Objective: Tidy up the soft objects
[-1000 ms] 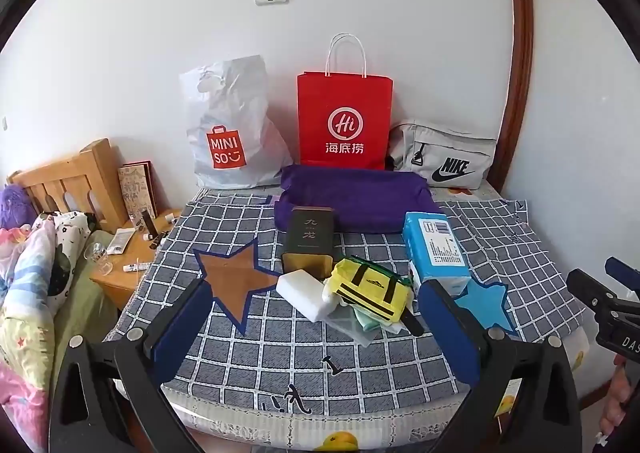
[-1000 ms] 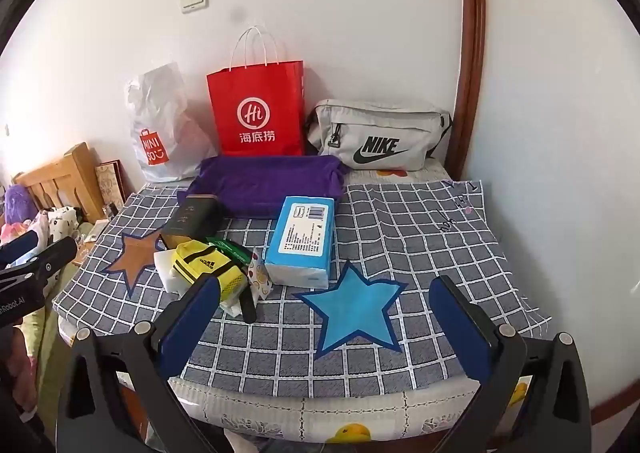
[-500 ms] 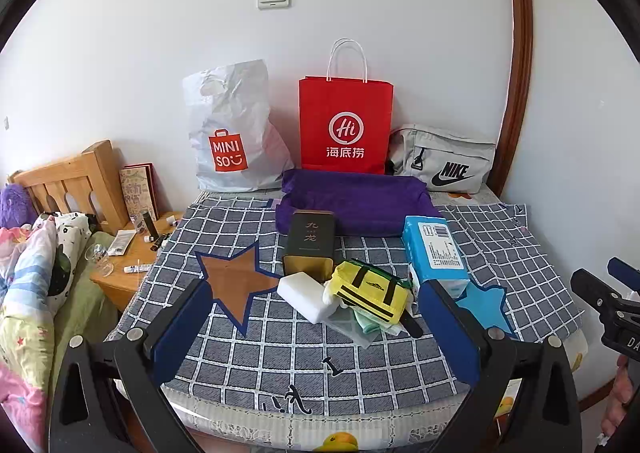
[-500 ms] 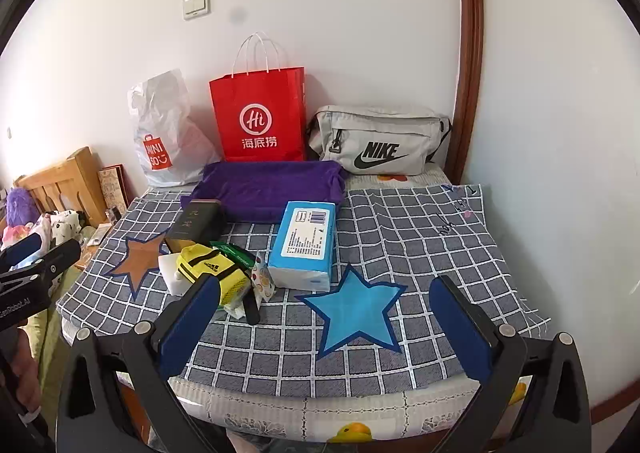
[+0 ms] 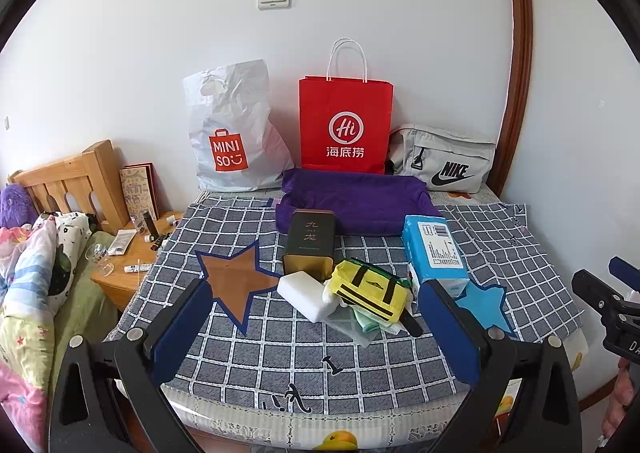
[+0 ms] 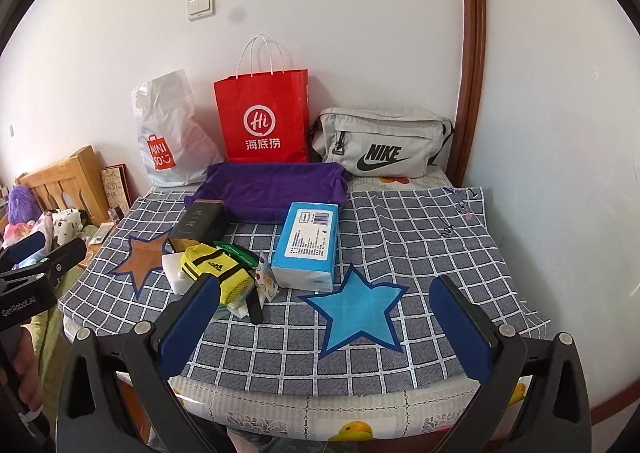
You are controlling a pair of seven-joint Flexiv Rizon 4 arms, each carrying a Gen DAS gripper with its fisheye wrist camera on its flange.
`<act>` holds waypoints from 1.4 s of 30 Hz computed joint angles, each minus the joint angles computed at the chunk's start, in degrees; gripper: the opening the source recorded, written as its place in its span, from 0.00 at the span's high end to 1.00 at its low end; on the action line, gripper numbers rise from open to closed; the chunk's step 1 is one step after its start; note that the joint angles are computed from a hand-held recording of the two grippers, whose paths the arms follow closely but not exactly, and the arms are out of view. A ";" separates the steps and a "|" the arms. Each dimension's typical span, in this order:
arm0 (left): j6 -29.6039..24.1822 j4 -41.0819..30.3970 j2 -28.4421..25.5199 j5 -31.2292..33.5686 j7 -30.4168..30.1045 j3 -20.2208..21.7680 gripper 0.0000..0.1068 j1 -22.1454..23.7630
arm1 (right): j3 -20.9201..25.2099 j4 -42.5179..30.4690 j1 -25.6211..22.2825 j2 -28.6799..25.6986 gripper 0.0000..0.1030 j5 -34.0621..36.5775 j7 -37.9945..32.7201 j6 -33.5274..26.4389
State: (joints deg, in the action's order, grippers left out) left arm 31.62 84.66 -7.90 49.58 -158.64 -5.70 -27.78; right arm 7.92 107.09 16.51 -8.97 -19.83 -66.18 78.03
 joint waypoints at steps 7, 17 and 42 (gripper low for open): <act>-0.60 0.19 0.37 0.08 0.16 -0.15 0.04 -0.06 | 0.00 0.08 0.09 0.10 0.00 -0.21 0.08 0.16; -0.63 0.17 0.24 0.31 0.00 -0.29 0.04 -0.08 | -0.01 0.40 0.21 0.21 0.00 -0.53 0.17 0.55; -0.81 0.34 0.48 0.25 0.24 -0.27 0.04 -0.07 | -0.07 0.34 0.37 0.15 0.00 -0.63 0.34 1.13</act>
